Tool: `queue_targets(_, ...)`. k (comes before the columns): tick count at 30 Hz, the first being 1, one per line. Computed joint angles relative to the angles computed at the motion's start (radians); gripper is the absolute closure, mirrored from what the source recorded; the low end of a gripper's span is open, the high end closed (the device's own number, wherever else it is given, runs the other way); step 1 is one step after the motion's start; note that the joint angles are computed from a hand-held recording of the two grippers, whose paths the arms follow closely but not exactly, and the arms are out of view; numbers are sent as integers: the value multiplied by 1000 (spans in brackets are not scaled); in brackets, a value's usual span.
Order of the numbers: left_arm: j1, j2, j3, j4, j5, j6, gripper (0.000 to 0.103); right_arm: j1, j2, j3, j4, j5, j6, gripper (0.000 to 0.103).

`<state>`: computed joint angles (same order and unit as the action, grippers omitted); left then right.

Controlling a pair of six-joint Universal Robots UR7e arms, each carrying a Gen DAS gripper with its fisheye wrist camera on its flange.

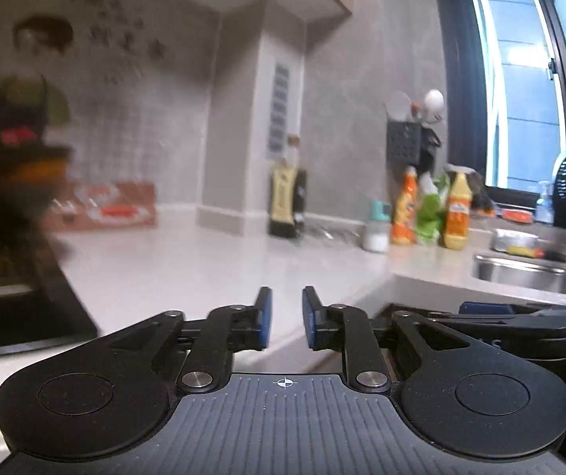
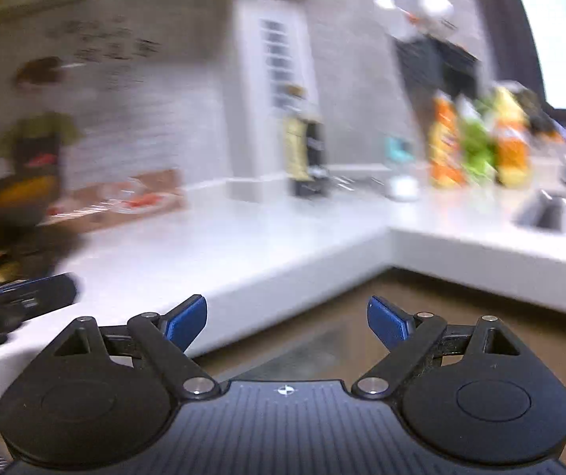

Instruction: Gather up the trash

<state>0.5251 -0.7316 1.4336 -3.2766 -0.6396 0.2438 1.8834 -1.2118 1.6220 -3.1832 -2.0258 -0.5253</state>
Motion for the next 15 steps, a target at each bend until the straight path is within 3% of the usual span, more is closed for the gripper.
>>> queue_targets(3, -26, 19, 4, -82, 96, 76, 85, 40, -8, 5, 38, -1, -7, 14)
queue_targets(6, -43, 33, 0, -69, 164, 71, 85, 66, 4, 29, -28, -39, -71, 14)
queue_targets(15, -33, -11, 43, 130, 148, -128, 88, 65, 3, 58, -39, -66, -76, 14)
